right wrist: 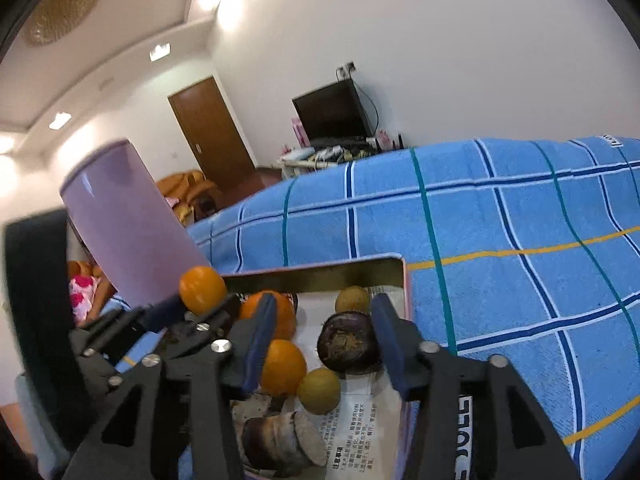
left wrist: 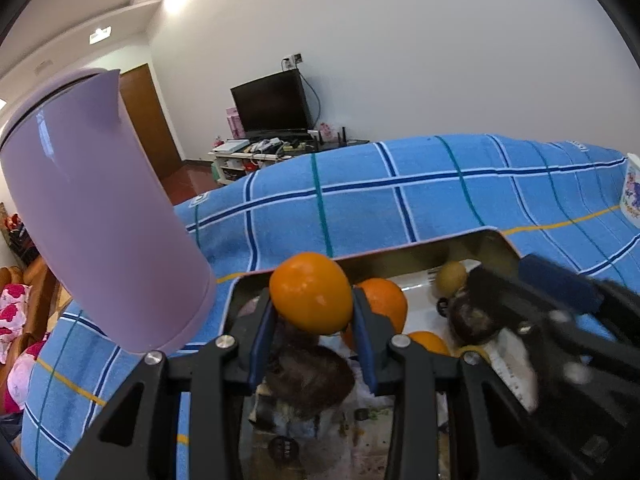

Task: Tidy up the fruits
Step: 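Lower both fruits into the tin box and open both tools, then raise both open tools away from the tin box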

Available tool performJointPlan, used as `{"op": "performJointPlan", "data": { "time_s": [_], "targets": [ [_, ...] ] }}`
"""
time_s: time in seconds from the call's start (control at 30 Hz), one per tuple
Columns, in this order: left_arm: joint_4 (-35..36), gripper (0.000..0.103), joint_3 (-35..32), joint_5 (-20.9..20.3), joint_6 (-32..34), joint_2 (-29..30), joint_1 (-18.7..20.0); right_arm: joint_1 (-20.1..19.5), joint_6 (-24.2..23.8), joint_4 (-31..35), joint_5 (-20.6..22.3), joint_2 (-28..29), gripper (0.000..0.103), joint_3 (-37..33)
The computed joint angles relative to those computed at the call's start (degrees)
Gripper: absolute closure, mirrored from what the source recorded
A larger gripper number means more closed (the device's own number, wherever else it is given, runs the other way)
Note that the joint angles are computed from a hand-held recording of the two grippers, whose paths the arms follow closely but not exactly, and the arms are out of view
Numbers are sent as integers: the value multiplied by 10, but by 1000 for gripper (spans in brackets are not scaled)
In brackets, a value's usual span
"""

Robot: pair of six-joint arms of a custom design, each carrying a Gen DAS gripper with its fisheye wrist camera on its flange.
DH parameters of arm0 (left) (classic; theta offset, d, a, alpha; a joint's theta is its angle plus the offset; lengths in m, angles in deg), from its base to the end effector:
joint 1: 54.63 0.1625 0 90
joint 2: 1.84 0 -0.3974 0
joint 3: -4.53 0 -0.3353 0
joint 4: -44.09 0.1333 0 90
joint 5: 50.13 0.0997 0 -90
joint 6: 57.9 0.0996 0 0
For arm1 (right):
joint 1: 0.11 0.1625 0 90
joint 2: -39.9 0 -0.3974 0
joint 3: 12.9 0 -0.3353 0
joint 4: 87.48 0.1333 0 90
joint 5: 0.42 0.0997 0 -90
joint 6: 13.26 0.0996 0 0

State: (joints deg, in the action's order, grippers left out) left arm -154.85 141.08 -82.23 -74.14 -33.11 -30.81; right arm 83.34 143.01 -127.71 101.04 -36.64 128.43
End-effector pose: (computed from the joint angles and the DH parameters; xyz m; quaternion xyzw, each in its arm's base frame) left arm -0.2361 -0.3422 -0.0011 0.3552 0.7994 -0.3398 0.3456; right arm 0.0805 -0.2938 0.1144 0.0717 -0.8358 0.4972 0.2216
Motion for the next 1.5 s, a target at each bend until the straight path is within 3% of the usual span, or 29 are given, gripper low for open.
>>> {"op": "performJointPlan", "data": {
  "time_s": [0.07, 0.13, 0.2, 0.23, 0.3, 0.43, 0.53, 0.67, 0.77, 0.83, 0.9, 1.2, 1.5],
  "targets": [
    [4, 60, -1, 12, -9, 2, 0, 4, -6, -17, -5, -1, 50, 9],
    [16, 43, -1, 16, -33, -5, 3, 22, -14, -46, 19, 6, 49, 16],
    [23, 6, -2, 21, -55, -10, 8, 38, -22, -74, 42, 13, 49, 21],
    [27, 2, -4, 7, -58, -16, 16, 46, -27, -87, 56, 16, 49, 23],
    [7, 2, -1, -11, -46, -16, 20, 66, -36, -124, 90, 21, 49, 32],
    [-16, 0, 2, 10, -32, 6, 7, 89, -57, -224, 133, 28, 23, 61],
    [-16, 0, -1, 19, -31, 13, 4, 86, -78, -285, 122, 31, 23, 83],
    [-23, 0, 7, 25, -38, 12, -1, 100, -101, -331, 142, 45, 23, 92],
    [-110, 0, 33, 40, -27, 30, -20, 115, -133, -417, 146, 66, 23, 116],
    [-193, 0, 53, 64, -11, 54, -41, 126, -155, -465, 152, 81, 23, 127],
    [-226, 0, 62, 94, -13, 70, -59, 135, -166, -502, 160, 94, 23, 134],
    [-250, 0, 80, 113, -39, 75, -71, 131, -159, -504, 153, 81, 23, 147],
    [-269, 0, 106, 114, -72, 81, -89, 141, -184, -541, 148, 100, 23, 163]
  ]
}}
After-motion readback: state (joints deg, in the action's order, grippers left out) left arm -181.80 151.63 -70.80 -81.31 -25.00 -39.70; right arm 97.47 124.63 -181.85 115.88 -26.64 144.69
